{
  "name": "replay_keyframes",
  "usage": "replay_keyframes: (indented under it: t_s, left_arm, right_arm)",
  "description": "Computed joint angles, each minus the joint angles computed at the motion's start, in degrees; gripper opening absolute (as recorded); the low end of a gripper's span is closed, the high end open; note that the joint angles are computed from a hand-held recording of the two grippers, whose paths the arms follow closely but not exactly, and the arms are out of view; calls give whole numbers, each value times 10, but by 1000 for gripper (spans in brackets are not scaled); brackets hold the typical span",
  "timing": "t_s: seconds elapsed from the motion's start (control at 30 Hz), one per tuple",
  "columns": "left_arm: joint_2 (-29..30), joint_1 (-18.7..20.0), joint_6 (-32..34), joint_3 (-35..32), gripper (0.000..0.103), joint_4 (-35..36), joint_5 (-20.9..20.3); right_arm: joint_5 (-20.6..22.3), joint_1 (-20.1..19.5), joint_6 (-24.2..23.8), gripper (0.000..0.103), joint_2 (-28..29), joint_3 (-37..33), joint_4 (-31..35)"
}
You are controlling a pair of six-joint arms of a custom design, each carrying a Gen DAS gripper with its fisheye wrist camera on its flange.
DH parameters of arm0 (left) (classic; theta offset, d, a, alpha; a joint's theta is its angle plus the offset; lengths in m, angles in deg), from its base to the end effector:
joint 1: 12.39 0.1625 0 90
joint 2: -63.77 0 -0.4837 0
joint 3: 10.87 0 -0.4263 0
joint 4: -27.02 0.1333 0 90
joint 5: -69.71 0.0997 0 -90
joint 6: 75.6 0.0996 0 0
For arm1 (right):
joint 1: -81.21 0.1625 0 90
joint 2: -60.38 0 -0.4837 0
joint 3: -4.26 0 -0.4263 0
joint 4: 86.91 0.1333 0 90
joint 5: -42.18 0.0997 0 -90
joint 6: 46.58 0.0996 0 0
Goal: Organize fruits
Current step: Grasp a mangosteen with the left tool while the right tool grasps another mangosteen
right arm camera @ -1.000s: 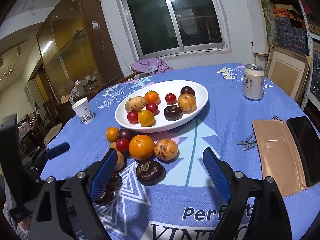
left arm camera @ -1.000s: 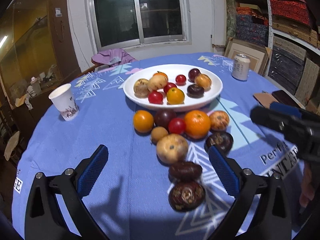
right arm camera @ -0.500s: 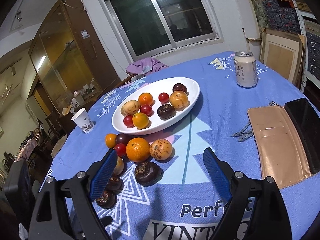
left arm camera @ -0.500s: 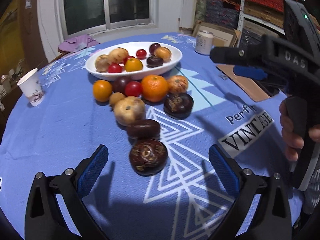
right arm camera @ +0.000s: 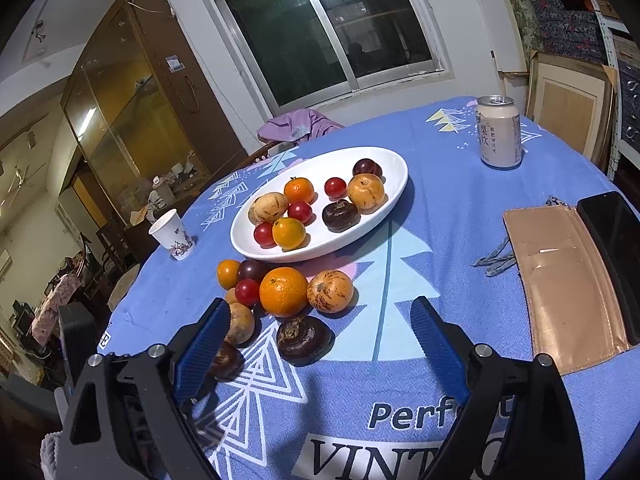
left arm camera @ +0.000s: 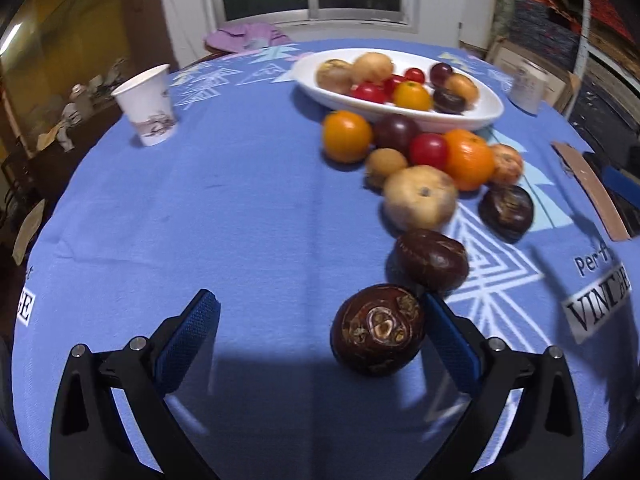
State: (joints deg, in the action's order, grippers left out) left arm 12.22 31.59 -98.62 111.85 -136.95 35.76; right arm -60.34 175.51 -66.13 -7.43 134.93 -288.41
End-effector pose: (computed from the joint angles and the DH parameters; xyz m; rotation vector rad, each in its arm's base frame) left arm -0.2391 -0.5308 0.0871 0.4216 2.2195 -0.7269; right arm 0.1501 -0.5062 0.2416 0.4109 -2.5689 1.1261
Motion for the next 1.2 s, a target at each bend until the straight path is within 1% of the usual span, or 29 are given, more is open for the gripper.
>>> replay_keyframes:
  t_s: [0.1,0.2,0.3,0.37,0.4,0.47,0.5,0.63,0.77,0.83,0.9,0.97,1.0,1.03,1.1,1.17,1.2]
  left_arm:
    - [-5,3,10,3,99,-13,-16]
    - [-2,2,47,3,99,-22,-41]
    - [-2,-2,77,9,99,-42,-65]
    - [-1,-5,79,13,99,-53,-67]
    - [0,-5,76,14,96,-60,-69]
    - [-8,3,75,17,77,-72,-97]
    - [-9,4,73,17,66,-71,-101]
    - [-5,0,80,18,61,-77,-92]
    - [1,-2,81,14,62,-65,-80]
    - [3,-3,80,13,63,-61,-75]
    - [2,-3,79,12,63,-60,-76]
    - [3,-4,78,12,64,-57,-73]
    - [3,-4,74,11,69,-52,-68]
    - [3,-4,67,10,76,-46,-64]
    - [2,1,54,7,85,-34,-64]
    - [3,1,55,5,86,-33,-62]
    - [4,0,55,5,86,-32,-60]
  right_arm:
    - [0,5,-22,92,5,2,1]
    - [-11,13,-44,92,13,2,1]
    - [-14,12,-39,92,14,1,9]
    - [-10,10,-32,92,12,1,15]
    - [-7,9,-29,92,11,1,18]
    - [-5,9,-29,92,10,1,20]
    - [-8,11,-31,92,12,0,19]
    - [-9,12,-33,92,13,1,22]
    - [-13,14,-42,92,15,0,25]
    - [-31,21,-56,92,22,-2,25]
    - [-53,29,-83,91,34,-1,16]
    - [-81,42,-124,90,54,1,-8]
    - [-93,47,-142,90,64,2,-24]
    - [-102,51,-154,90,73,1,-36]
    - [-106,51,-157,90,76,-3,-31]
    - [-96,47,-146,87,74,-5,-30]
    - [-94,45,-139,84,74,-9,-24]
